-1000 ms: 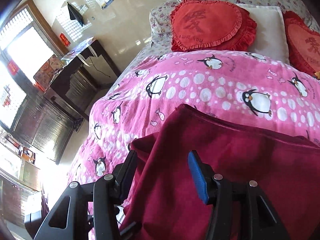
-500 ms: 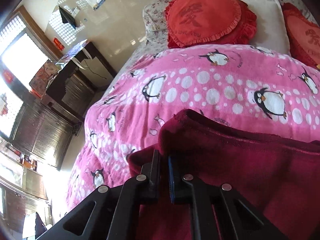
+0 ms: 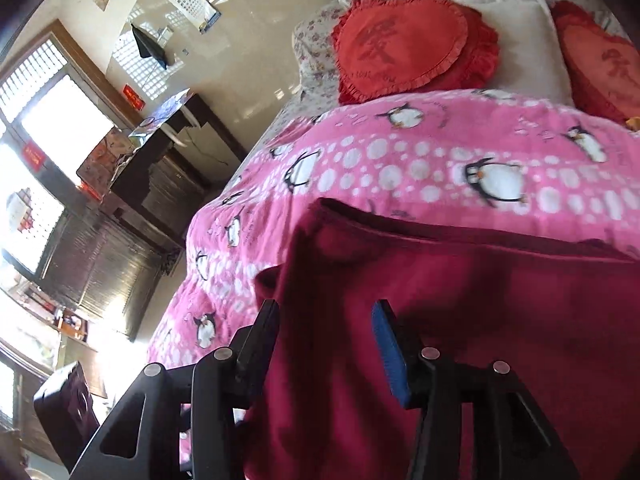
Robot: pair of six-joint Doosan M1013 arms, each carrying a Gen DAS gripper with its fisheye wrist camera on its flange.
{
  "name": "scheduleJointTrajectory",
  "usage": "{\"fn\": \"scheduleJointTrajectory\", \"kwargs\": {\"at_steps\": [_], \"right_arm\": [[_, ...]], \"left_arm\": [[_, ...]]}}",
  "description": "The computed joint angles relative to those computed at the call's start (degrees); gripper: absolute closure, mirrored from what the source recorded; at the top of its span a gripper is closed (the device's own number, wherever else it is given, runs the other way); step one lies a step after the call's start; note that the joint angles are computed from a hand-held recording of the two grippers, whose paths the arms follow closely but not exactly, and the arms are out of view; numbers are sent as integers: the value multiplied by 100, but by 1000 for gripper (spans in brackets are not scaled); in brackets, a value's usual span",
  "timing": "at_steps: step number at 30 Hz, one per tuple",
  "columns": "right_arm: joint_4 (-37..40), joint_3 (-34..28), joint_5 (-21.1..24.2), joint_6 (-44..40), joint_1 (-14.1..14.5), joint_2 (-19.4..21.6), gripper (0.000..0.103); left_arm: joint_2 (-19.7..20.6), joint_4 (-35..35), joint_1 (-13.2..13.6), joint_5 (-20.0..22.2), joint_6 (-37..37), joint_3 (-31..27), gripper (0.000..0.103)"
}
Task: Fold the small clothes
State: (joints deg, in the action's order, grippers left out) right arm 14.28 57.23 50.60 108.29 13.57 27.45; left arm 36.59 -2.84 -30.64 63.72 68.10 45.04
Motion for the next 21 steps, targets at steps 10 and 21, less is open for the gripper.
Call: {"fn": "scheduleJointTrajectory", "kwargs": {"at_steps": [10,21], "right_arm": [[-2264,1064,250,1867,-656,-648,57],[-1616,883,-156,1385,-332,-734,56]], "left_arm": [[213,482,-169,245,-41,-207,49],[149,527,-180,243,-65,-142,49]]}}
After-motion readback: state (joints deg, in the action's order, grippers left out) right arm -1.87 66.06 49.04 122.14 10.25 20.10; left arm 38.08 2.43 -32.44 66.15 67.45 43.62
